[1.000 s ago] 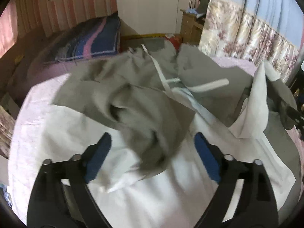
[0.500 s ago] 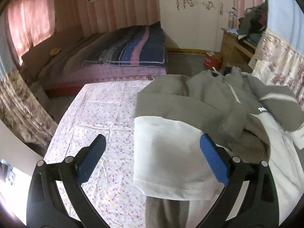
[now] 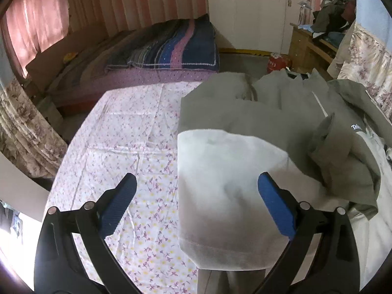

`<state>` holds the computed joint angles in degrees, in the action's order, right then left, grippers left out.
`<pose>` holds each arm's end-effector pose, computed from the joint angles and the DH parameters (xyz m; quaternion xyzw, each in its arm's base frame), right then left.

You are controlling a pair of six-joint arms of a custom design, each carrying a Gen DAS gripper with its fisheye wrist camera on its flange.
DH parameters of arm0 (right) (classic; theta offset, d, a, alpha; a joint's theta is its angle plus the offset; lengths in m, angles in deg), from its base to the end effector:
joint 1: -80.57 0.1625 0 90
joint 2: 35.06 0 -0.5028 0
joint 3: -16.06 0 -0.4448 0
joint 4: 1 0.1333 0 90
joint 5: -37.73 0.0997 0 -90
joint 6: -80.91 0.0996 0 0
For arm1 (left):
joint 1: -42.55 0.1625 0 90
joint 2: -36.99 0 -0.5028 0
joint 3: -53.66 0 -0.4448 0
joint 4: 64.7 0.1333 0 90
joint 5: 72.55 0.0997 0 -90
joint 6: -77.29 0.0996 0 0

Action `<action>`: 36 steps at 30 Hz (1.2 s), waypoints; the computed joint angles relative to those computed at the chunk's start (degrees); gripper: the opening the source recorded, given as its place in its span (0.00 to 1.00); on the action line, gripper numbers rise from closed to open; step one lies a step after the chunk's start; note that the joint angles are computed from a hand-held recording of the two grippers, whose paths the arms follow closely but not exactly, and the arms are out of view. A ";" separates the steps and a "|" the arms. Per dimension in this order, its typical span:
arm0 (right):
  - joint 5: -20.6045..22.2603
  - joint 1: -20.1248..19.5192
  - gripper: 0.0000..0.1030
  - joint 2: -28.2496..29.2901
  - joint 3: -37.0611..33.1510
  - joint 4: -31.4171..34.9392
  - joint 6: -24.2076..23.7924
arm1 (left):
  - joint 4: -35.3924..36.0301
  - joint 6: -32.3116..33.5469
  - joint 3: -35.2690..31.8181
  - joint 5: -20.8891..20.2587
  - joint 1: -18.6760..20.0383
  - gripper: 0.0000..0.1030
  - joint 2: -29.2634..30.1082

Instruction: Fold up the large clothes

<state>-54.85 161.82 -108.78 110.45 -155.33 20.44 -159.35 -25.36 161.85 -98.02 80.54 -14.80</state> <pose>0.0211 -0.7094 0.4850 0.3973 -0.8388 0.2941 0.2284 -0.3238 -0.5362 0.0823 -0.1148 0.7874 -0.3877 0.4654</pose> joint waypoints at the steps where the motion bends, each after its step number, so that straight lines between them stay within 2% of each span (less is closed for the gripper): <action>1: -0.45 1.86 0.91 0.33 1.95 1.73 -1.57 | -0.56 -0.07 0.25 -0.52 0.25 0.96 -0.08; 3: -0.66 4.59 0.91 1.40 3.84 6.54 -2.97 | -0.62 -0.75 0.53 -1.49 0.57 0.95 -0.18; 6: -6.17 8.99 0.90 4.77 6.87 4.62 -3.76 | -1.49 -1.50 1.38 -2.15 0.30 0.96 -0.72; 9: -12.31 12.16 0.89 9.41 6.58 4.93 -1.71 | 2.59 -5.26 1.02 -2.13 -0.46 0.96 -1.08; 10: -14.57 12.61 0.75 10.56 6.59 3.31 -2.51 | 3.67 -6.31 1.03 -2.10 -0.77 0.96 -1.42; 11: -17.31 13.13 0.52 11.92 7.21 -0.67 -4.57 | 4.28 -6.95 1.12 -2.08 -0.97 0.96 -1.79; 12: -18.82 13.32 0.15 12.89 7.22 -2.91 -6.90 | 4.90 -7.60 1.08 -2.02 -1.14 0.96 -2.00; 13: -18.68 12.90 0.14 13.16 6.43 -2.74 -7.28 | 5.74 -8.41 0.98 -1.94 -1.31 0.96 -2.22; 15: -14.05 11.46 0.10 12.53 4.92 -5.68 -5.72 | 7.27 -9.97 0.91 -1.43 -1.83 0.96 -2.71; 17: -6.69 9.19 0.10 10.04 3.91 -14.02 -9.07 | 8.84 -11.35 0.75 -0.73 -2.42 0.97 -2.85; 18: -3.24 7.75 0.10 9.00 3.57 -14.88 -9.68 | 9.35 -11.71 0.63 -0.58 -2.60 0.97 -2.80; 19: -2.19 6.02 0.15 8.00 2.27 -13.34 -9.65 | 9.50 -11.66 0.54 -0.36 -2.75 0.97 -2.71; 20: -3.54 4.99 0.19 7.38 0.93 -9.40 -8.88 | 8.80 -10.78 0.59 -0.28 -2.79 0.97 -2.69; 21: -7.06 3.58 0.20 7.02 -0.74 -3.40 -7.78 | 7.97 -9.81 0.78 -0.17 -2.79 0.97 -2.79; 23: -10.55 1.70 0.33 6.48 -3.88 6.20 -5.91 | 6.83 -8.07 0.67 0.21 -2.74 0.97 -2.41; 24: -11.79 0.72 0.49 6.02 -4.51 7.40 -5.58 | 7.18 -7.80 0.29 0.28 -2.57 0.97 -2.08; 25: -12.10 -0.32 0.55 5.55 -4.63 6.20 -5.86 | 7.56 -7.63 -0.13 0.29 -2.35 0.97 -1.78; 27: -10.30 -1.53 0.64 4.68 -5.22 6.08 -3.15 | 6.02 -5.95 -0.57 0.02 -1.65 0.97 -1.38; 31: -3.54 -2.06 0.68 3.52 -8.62 11.56 4.74 | -2.67 2.03 -0.61 -0.23 -0.45 0.97 -0.55; 32: -1.61 -2.17 0.69 3.09 -9.29 13.80 6.44 | -1.96 2.22 -1.50 -0.36 -0.18 0.97 0.09; 34: 1.20 -2.51 0.75 2.52 -9.92 16.25 7.67 | -1.04 3.09 -2.78 -0.46 0.10 0.97 1.11; 36: 1.85 -3.15 0.77 1.66 -9.53 15.48 6.27 | -0.29 4.61 -4.06 -0.27 0.19 0.97 2.13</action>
